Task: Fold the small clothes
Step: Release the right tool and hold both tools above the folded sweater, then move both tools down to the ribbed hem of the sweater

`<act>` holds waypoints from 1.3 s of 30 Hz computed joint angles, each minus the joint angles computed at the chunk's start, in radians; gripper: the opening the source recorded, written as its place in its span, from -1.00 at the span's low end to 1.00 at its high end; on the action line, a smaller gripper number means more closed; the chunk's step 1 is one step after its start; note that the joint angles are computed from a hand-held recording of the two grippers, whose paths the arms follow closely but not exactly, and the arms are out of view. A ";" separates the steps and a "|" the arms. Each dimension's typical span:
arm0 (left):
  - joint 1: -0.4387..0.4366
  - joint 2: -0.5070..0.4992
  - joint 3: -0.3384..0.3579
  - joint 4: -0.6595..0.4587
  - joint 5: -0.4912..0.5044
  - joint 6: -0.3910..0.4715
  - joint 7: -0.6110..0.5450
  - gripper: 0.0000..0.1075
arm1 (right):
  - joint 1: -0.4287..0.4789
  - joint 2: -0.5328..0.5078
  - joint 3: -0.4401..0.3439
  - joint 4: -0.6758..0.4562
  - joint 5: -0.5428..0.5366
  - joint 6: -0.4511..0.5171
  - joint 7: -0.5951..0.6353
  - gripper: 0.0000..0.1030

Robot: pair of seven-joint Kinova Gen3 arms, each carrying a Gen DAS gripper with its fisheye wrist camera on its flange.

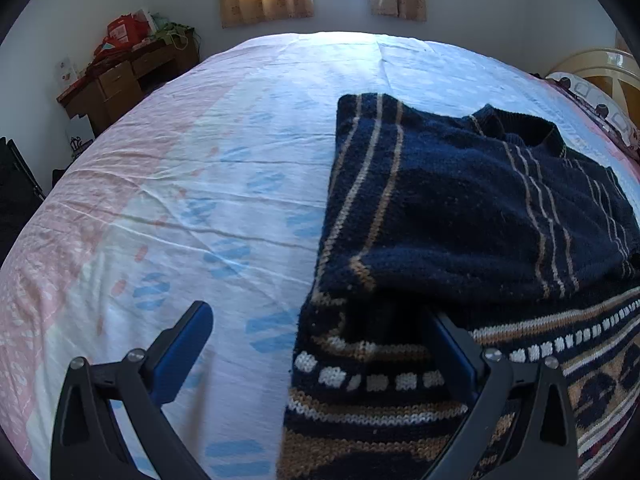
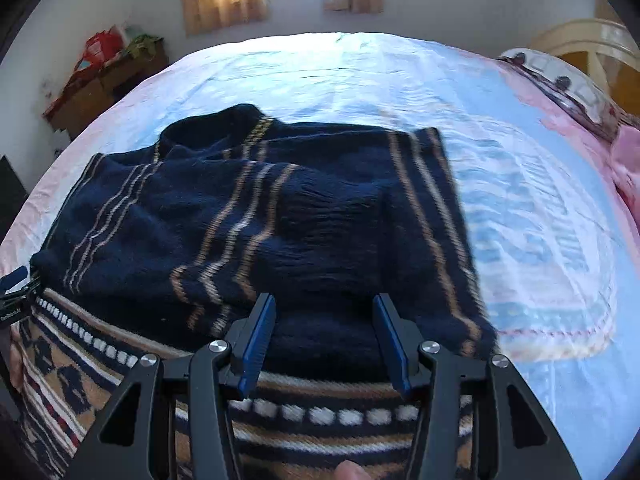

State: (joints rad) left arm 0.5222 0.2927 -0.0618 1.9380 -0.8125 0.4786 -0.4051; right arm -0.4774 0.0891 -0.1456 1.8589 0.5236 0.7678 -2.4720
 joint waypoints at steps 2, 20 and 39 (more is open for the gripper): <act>0.003 0.001 0.000 -0.002 -0.003 0.005 0.001 0.92 | 0.012 -0.018 0.004 0.023 -0.012 -0.026 0.002 0.01; 0.034 0.011 -0.003 -0.014 -0.048 0.049 0.031 0.92 | 0.026 -0.072 -0.035 0.062 -0.035 0.020 0.017 0.01; -0.045 -0.222 0.150 0.160 -0.043 -0.030 0.034 0.92 | -0.008 -0.227 -0.174 0.143 -0.063 0.080 -0.046 0.06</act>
State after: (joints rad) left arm 0.4776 0.0710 0.0883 2.0985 -0.8560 0.4485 -0.3715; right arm -0.4856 -0.1378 -0.3196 2.0020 0.4607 0.8475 -2.5183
